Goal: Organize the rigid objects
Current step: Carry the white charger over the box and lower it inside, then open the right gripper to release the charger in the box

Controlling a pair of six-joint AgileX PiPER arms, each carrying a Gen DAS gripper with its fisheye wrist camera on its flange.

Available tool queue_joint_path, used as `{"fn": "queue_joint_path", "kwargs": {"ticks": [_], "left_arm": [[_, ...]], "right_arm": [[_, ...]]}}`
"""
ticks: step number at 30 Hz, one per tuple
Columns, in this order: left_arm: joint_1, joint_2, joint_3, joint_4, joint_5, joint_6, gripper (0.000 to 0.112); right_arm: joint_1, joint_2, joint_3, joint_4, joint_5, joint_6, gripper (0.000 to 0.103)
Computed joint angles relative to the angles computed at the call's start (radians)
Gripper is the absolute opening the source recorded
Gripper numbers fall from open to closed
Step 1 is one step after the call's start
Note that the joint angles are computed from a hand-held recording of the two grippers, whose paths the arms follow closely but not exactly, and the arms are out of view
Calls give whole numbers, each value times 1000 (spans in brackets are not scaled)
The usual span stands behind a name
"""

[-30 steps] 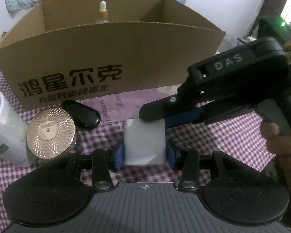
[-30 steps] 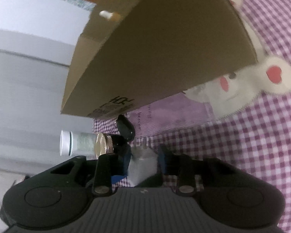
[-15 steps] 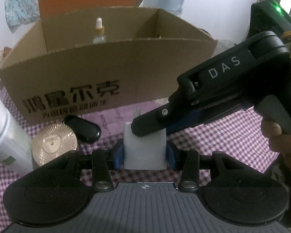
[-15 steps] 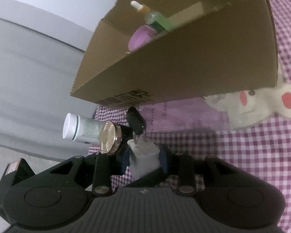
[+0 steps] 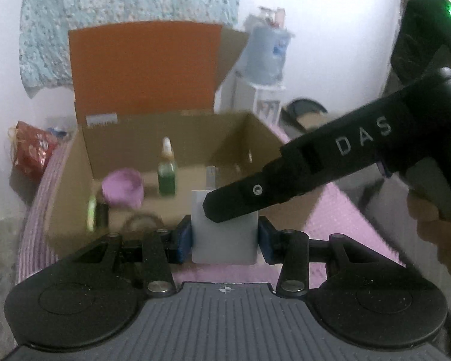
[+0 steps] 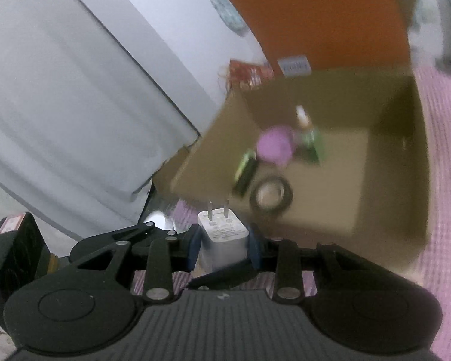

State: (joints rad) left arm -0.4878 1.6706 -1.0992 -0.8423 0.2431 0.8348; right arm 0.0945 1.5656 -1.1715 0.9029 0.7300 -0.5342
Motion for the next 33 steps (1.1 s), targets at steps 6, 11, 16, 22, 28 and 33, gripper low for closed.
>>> {"fn": "queue_joint_path", "kwargs": {"ticks": [6, 11, 16, 22, 28, 33], "left_arm": [[21, 154, -240, 189, 83, -260, 44], [8, 284, -391, 425, 125, -517, 46], [1, 421, -566, 579, 221, -697, 45], [-1, 453, -608, 653, 264, -763, 46], [2, 442, -585, 682, 266, -790, 52], [-2, 414, -545, 686, 236, -786, 54]], "right_arm": [[-29, 157, -272, -120, 86, 95, 34], [-54, 333, -456, -172, 136, 149, 30], [-54, 463, -564, -223, 141, 192, 30], [-37, 527, -615, -302, 123, 232, 30], [-6, 572, -662, -385, 135, 270, 31], [-2, 553, -641, -382, 115, 268, 31]]}}
